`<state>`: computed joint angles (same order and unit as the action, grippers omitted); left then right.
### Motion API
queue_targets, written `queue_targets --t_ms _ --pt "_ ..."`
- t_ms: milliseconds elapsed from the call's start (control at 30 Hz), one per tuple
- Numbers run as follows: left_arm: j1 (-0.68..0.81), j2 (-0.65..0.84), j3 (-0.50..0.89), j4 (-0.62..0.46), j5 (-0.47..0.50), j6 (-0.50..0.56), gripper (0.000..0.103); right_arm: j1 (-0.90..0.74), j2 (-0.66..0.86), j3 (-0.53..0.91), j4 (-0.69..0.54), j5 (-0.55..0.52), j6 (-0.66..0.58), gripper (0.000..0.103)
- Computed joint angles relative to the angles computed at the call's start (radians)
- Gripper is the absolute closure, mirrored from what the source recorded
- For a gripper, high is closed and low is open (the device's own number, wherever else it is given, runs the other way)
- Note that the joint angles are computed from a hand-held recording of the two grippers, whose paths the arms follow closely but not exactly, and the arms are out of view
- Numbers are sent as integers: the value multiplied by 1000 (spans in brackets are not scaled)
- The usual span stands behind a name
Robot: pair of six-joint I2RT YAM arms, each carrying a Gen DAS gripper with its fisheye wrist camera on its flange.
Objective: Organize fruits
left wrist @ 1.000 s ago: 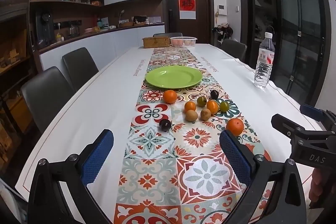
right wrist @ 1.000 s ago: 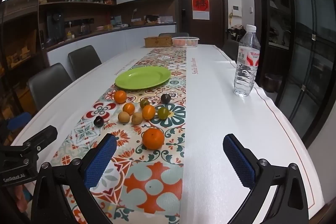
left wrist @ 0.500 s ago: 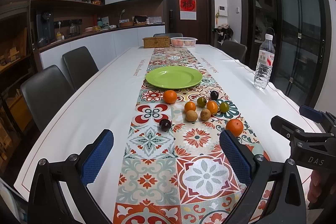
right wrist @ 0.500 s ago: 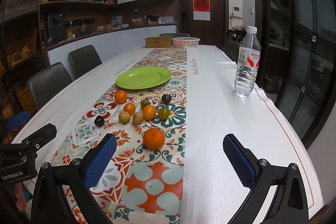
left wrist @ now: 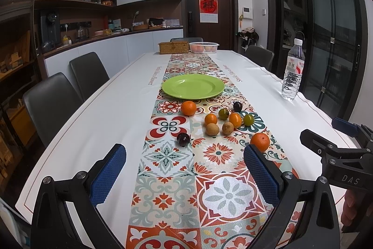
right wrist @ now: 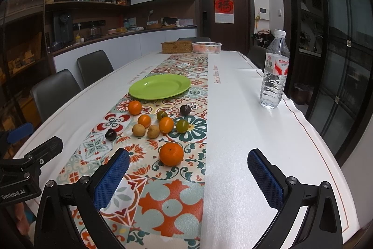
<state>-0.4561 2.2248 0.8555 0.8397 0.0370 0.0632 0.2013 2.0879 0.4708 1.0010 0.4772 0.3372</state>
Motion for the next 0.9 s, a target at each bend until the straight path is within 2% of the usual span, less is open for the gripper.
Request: queue_targets --t_ms 900 --pt "3 -29 -17 -8 6 -1 0 6 1 3 -1 6 0 0"
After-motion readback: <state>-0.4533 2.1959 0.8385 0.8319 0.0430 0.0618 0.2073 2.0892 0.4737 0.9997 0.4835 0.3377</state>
